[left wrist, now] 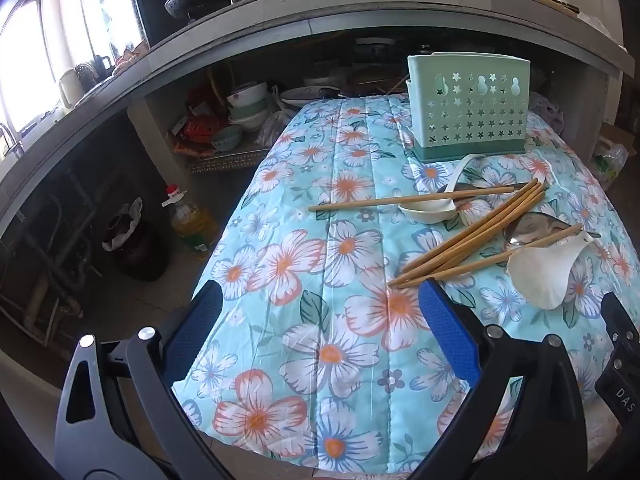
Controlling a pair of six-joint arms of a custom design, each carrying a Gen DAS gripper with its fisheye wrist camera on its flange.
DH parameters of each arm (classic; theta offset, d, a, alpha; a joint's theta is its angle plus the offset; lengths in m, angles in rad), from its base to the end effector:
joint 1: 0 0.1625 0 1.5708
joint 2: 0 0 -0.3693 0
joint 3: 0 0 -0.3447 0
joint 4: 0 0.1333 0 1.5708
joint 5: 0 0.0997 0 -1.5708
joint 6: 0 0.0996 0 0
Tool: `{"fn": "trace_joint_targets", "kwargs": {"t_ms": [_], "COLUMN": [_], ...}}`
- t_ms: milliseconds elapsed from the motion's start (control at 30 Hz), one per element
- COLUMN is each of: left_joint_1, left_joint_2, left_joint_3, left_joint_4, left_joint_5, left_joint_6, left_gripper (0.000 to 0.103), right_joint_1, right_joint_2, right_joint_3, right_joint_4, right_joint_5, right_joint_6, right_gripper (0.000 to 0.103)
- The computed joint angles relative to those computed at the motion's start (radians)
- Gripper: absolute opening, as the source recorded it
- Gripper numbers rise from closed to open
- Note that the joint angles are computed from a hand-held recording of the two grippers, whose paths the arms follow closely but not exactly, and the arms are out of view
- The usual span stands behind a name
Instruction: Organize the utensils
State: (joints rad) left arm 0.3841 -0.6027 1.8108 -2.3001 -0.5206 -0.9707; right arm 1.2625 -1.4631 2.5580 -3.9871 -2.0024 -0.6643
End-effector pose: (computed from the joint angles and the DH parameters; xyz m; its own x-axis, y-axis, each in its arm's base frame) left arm -0.3740 -0.3881 -0.0403 -0.5751 0.0705 -0.8150 0.6167 0.6920 -0.3753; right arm -0.0067 -0.3231 0.2975 -0.6308 0.3761 0.6787 -0.3988 0.5932 -0.6993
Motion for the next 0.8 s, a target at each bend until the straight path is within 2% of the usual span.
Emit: {"fn": "trace_joint_targets", "kwargs": {"t_ms": [133, 400, 800], "left_joint_1": [0.005, -0.006, 0.0], "left_joint_2": [-0.009, 0.004, 0.001], "left_joint_3": [0.01, -0.016, 0.004], "left_joint_4": [-0.018, 0.041, -0.004], "left_joint_5": [-0.001, 0.013, 0.009], "left_joint_6": [0.014, -0.008, 0.011], "left_gripper": [0.095, 0.095, 0.095], "right_joint_1": [-0.005, -0.014, 0.013], "right_joint_2": [-0.001, 0.012, -0.008], "right_joint_3": [0.001, -0.004, -0.002], "right_joint_4": [0.001, -0.007, 0.014], "right_joint_5": [0.001, 0.012, -0.01], "right_joint_6": [-0.006, -0.006, 0.001], "right_gripper": [0.097, 0.097, 0.097]}}
